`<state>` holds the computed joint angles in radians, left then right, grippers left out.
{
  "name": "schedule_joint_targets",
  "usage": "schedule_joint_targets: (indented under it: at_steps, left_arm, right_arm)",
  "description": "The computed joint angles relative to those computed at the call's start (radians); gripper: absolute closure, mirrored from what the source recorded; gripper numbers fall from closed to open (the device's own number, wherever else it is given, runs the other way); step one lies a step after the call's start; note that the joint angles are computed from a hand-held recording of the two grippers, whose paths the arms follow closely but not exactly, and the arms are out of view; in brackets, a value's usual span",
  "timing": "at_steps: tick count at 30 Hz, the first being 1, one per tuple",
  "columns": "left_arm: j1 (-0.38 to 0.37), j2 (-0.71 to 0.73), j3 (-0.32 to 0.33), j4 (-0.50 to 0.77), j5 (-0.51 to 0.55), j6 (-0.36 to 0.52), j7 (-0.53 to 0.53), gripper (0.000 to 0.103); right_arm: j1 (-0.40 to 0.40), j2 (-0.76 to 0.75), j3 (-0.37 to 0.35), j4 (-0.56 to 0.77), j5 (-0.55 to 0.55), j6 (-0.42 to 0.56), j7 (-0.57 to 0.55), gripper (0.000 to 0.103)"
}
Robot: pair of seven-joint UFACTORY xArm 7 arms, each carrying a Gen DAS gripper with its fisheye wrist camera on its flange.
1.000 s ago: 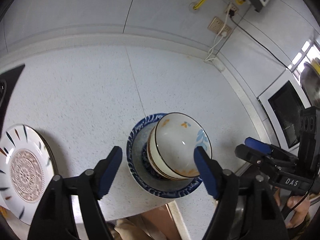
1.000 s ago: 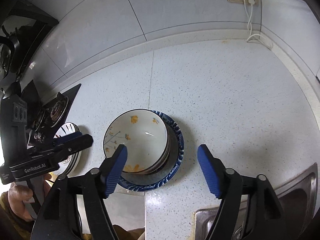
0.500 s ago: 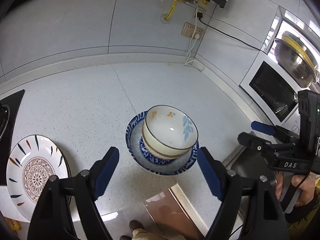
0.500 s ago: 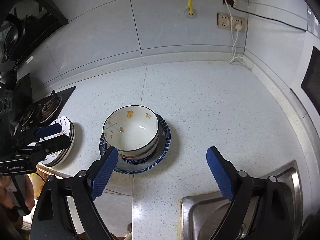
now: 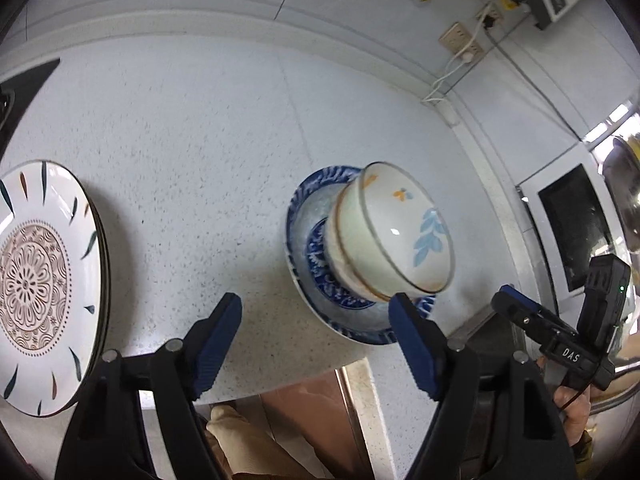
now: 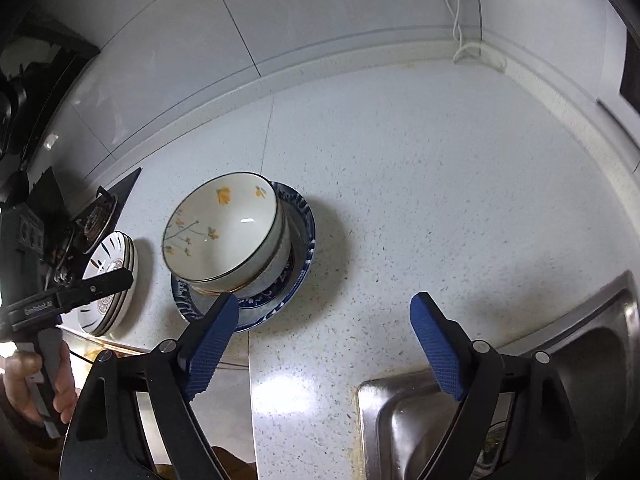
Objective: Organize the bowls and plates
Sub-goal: 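Close the right gripper on the blue dish rim holding the bowls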
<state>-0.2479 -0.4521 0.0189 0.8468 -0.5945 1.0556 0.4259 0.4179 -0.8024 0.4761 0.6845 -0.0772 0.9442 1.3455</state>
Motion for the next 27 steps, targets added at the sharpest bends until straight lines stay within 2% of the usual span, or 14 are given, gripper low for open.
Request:
schedule_joint_targets:
  at_steps: [2, 4, 10, 15, 21, 26, 27]
  left_arm:
    - [0.001, 0.038, -0.001, 0.010, -0.004, 0.007, -0.014, 0.041]
    - [0.003, 0.067, -0.008, 0.016, -0.005, 0.004, -0.016, 0.044]
    - [0.012, 0.123, -0.034, 0.022, 0.008, -0.032, -0.037, 0.049]
    - [0.013, 0.168, -0.045, 0.040, 0.020, -0.054, -0.043, 0.049]
    - [0.020, 0.215, -0.054, 0.057, 0.032, -0.074, -0.051, 0.049]
    - [0.022, 0.245, -0.063, 0.068, 0.030, -0.080, -0.054, 0.049]
    - [0.023, 0.247, -0.064, 0.067, 0.030, -0.080, -0.057, 0.049]
  right_arm:
    - [0.012, -0.003, -0.033, -0.034, 0.017, -0.047, -0.016, 0.025]
    - [0.018, -0.001, -0.051, -0.050, 0.032, -0.068, -0.029, 0.031]
    - [0.047, 0.018, -0.128, -0.120, 0.102, -0.208, -0.108, 0.052]
    - [0.056, 0.060, -0.161, -0.127, 0.139, -0.255, -0.178, 0.058]
    - [0.050, 0.099, -0.180, -0.119, 0.166, -0.270, -0.233, 0.058]
    - [0.061, 0.115, -0.204, -0.140, 0.205, -0.310, -0.275, 0.062]
    - [0.065, 0.119, -0.212, -0.147, 0.215, -0.322, -0.284, 0.067]
